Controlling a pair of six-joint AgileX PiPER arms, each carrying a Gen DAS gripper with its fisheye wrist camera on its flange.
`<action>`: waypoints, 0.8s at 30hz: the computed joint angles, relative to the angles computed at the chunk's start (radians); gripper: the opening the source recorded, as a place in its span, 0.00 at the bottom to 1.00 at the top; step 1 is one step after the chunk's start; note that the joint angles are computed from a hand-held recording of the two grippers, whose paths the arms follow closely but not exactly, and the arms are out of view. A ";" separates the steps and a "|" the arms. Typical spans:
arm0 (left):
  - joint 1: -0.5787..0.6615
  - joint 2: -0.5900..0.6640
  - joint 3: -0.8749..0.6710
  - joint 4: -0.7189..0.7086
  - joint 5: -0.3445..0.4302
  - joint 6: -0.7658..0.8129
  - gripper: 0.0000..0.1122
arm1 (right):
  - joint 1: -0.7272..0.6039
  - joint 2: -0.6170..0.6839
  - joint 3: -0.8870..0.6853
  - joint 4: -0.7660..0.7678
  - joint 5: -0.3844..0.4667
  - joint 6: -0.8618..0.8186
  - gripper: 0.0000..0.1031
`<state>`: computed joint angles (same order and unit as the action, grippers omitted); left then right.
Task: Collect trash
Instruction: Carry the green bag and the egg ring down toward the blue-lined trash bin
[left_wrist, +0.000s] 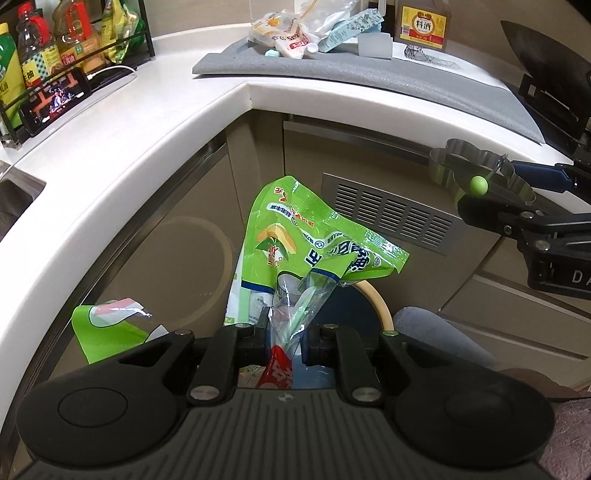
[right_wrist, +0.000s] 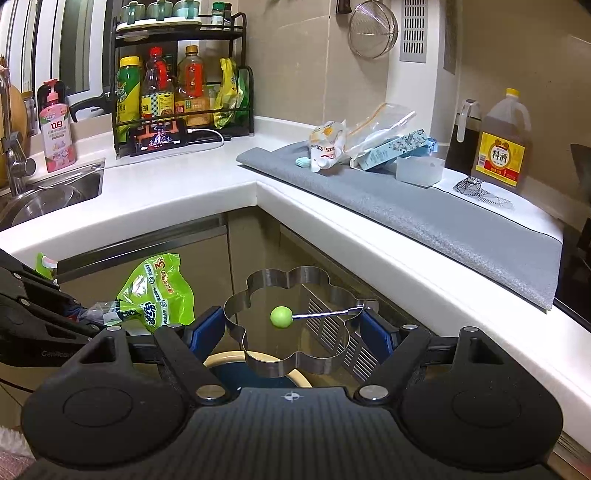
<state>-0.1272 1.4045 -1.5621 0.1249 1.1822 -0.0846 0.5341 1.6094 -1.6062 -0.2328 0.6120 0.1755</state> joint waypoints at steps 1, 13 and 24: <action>0.000 0.001 -0.001 0.000 -0.001 0.000 0.14 | -0.001 0.000 -0.001 0.001 0.001 -0.001 0.79; -0.010 0.005 -0.004 0.015 -0.005 0.003 0.14 | -0.004 0.000 0.000 0.008 0.001 -0.006 0.79; -0.006 0.033 -0.026 0.010 0.010 0.022 0.14 | -0.007 0.016 -0.010 0.021 0.006 -0.020 0.79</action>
<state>-0.1335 1.4371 -1.5883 0.1349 1.1922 -0.0630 0.5267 1.6249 -1.6165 -0.2117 0.6180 0.1554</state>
